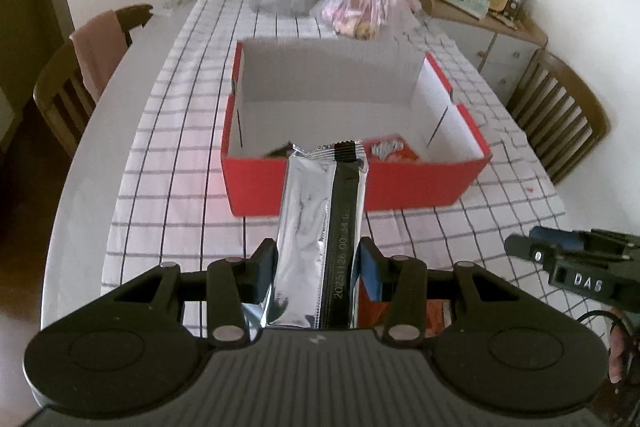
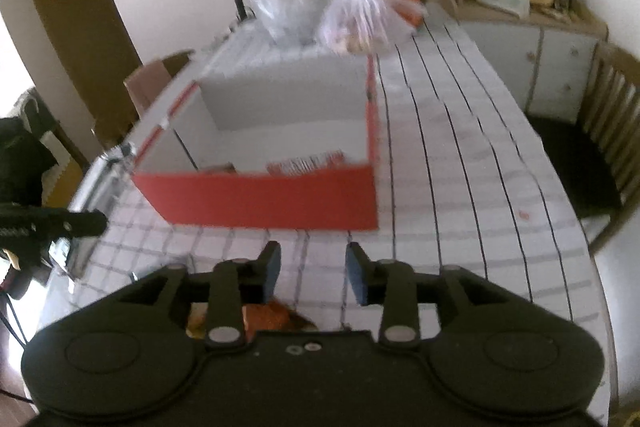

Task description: Organize snacks

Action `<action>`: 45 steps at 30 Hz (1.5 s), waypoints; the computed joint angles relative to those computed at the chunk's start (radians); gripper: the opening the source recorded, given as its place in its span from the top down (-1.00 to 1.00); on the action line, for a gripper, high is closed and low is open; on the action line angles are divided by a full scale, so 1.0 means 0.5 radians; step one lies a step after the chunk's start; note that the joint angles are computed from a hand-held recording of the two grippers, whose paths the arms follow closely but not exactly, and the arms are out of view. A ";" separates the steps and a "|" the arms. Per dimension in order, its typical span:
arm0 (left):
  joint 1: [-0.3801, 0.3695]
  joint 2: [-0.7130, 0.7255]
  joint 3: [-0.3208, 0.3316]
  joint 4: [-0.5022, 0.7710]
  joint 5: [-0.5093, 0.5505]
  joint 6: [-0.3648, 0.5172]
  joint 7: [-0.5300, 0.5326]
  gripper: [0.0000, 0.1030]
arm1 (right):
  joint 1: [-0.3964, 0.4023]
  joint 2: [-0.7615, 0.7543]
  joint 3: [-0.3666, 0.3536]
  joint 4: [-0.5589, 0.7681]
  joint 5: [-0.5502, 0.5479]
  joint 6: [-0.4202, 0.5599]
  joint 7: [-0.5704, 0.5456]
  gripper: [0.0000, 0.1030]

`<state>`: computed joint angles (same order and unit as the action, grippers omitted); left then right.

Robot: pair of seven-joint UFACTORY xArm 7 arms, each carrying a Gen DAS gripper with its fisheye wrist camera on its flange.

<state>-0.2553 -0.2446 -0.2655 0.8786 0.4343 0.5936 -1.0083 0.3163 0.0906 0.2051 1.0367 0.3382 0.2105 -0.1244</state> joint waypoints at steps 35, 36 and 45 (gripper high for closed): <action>-0.067 -0.171 -0.046 -0.232 -0.220 0.040 0.027 0.16 | -0.005 0.014 0.062 -0.324 -0.156 -0.176 0.203 0.29; -0.065 -0.178 -0.047 -0.234 -0.220 0.034 0.023 0.16 | -0.013 -0.019 0.076 -0.334 -0.103 -0.174 0.154 0.29; -0.011 -0.210 -0.096 -0.185 -0.134 0.002 -0.038 0.15 | 0.104 -0.235 -0.009 -0.292 0.188 -0.119 -0.142 0.28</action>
<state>-0.2610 -0.3497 -0.3132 0.7864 0.3672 0.5947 -1.0275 0.3685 -0.0269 0.2005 0.8909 0.4320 0.1509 -0.1956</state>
